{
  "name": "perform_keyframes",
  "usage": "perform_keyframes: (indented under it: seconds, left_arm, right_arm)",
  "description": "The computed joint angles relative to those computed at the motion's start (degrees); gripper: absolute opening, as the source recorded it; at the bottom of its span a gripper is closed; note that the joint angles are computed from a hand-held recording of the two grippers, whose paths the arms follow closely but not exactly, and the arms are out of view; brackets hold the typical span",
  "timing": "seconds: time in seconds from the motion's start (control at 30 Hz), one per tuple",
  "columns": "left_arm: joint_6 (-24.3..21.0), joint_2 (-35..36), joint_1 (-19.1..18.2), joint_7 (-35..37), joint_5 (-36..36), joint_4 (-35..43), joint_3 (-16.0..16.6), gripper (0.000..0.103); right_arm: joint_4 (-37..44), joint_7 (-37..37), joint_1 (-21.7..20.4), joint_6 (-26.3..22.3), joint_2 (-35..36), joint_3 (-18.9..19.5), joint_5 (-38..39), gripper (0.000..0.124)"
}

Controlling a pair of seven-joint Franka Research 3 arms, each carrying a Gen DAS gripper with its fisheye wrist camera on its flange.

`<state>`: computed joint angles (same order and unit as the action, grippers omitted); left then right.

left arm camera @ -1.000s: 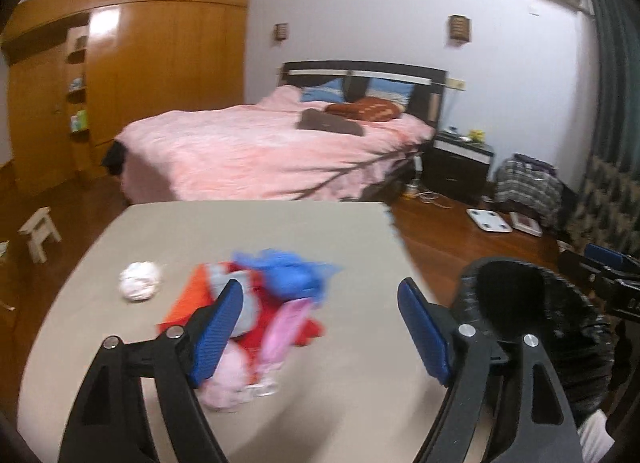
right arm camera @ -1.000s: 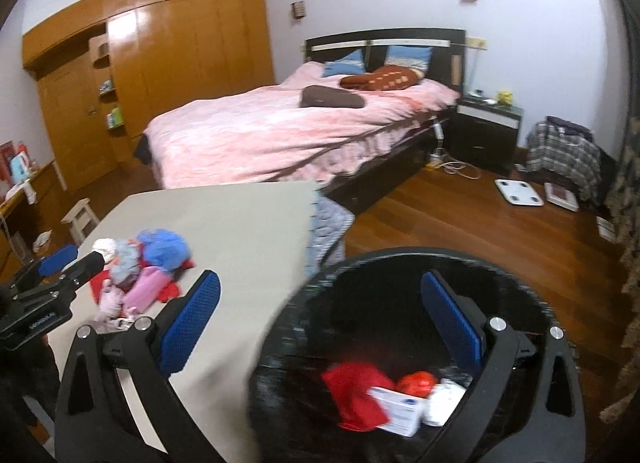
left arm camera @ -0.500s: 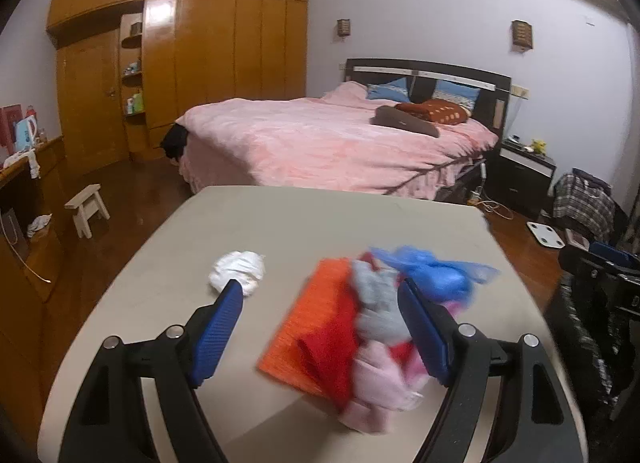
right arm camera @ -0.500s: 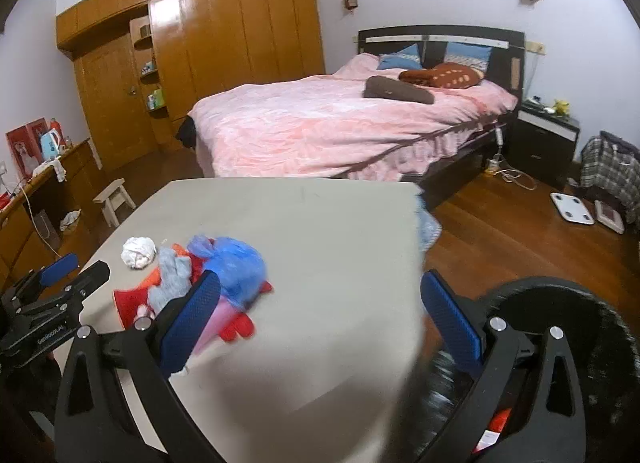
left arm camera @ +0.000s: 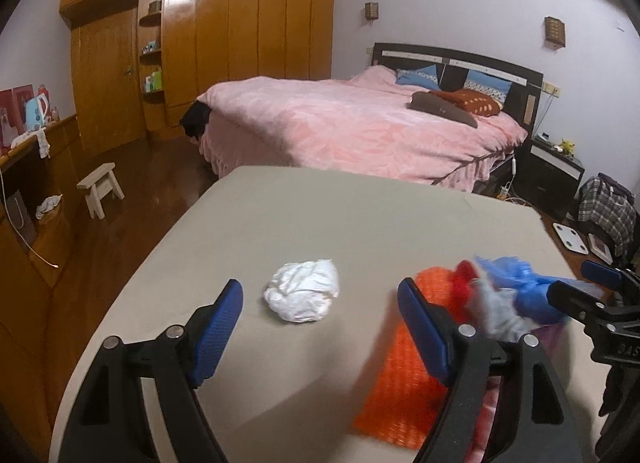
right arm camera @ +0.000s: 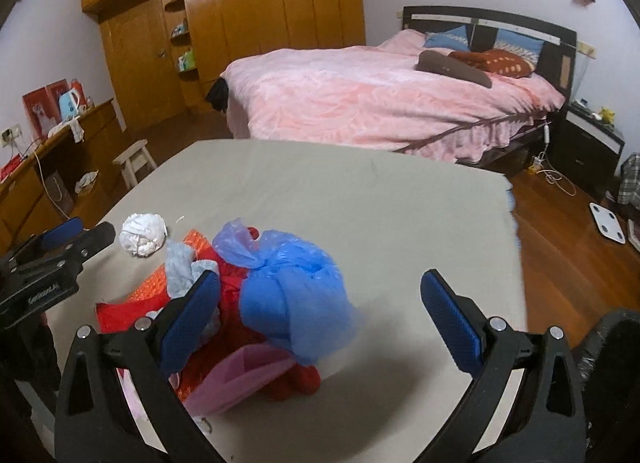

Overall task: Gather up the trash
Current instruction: 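Grasp the crumpled white tissue with the left gripper while the right grasps the blue bag, then lift the white tissue and blue bag and carry both over the black bin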

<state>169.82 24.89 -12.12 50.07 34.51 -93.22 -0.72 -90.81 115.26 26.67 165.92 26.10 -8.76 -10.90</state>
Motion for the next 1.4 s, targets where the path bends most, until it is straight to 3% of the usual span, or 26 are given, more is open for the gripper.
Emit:
perform_keyframes:
  seconds: [0.2,0.4,0.57,0.7,0.83,0.97,1.4]
  left_arm:
    - [-3.09,3.40,2.85,5.68,-5.23,3.59,-3.36,0.078]
    - [-7.13,7.47,4.42,12.17,-10.80,8.66,-6.13,0.078]
    - [-14.18,11.61,5.35,18.56,-16.28,15.25,-8.52,0.078]
    - [-18.06,13.44,5.05,20.72,-19.30,18.29,-8.52,0.065]
    - [-17.76,13.12,4.24,19.78,-19.65,17.87,-7.08,0.048]
    - [-16.22,12.30,4.27,19.43,-19.51,16.28,-6.73,0.041]
    - [-9.82,7.93,3.08,15.42,-15.29,10.21,-4.65,0.037]
  right_arm:
    - [2.74,-4.13,-1.97,-1.44,2.48,2.76,3.38,0.097]
    - [4.62,-8.61,-3.91,-3.60,4.00,5.45,7.82,0.078]
    - [5.12,-12.50,-5.32,-4.35,4.50,7.57,11.67,0.056]
    - [4.09,-13.92,-5.19,-2.95,4.00,7.44,13.23,0.052]
    - [3.37,-13.88,-4.81,-1.64,3.38,6.81,14.11,0.052]
    - [2.77,-13.32,-4.22,-0.43,2.78,5.89,13.97,0.052]
    - [2.02,-12.71,-3.90,1.18,1.64,4.95,13.43,0.052]
